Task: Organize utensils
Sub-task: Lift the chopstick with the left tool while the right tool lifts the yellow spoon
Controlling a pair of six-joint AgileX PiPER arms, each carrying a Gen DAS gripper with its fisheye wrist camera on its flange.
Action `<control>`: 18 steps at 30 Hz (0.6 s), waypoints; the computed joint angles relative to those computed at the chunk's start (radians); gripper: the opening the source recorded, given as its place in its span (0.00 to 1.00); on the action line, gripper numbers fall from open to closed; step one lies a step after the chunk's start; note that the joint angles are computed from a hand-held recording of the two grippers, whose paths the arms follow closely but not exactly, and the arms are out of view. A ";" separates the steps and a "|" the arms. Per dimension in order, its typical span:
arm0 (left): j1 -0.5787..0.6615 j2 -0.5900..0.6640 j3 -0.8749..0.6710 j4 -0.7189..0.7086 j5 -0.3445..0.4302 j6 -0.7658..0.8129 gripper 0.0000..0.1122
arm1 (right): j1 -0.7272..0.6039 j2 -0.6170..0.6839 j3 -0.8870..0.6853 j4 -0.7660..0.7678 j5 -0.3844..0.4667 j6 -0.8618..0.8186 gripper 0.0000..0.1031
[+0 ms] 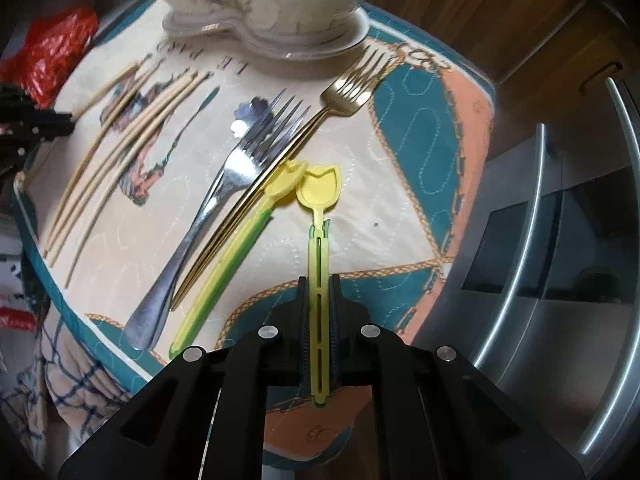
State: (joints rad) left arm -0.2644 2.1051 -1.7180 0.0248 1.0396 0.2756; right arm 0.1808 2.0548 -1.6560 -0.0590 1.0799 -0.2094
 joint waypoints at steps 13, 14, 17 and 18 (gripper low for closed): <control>0.260 -0.208 0.190 -0.684 -0.245 0.489 0.05 | -0.158 -0.166 0.084 0.415 -0.195 -0.217 0.10; 0.261 -0.198 0.171 -0.697 -0.249 0.490 0.05 | -0.162 -0.171 0.085 0.446 -0.204 -0.236 0.10; 0.265 -0.209 0.169 -0.767 -0.271 0.518 0.05 | -0.165 -0.181 0.075 0.511 -0.222 -0.267 0.10; 0.272 -0.202 0.155 -0.788 -0.270 0.533 0.05 | -0.168 -0.181 0.072 0.532 -0.230 -0.277 0.10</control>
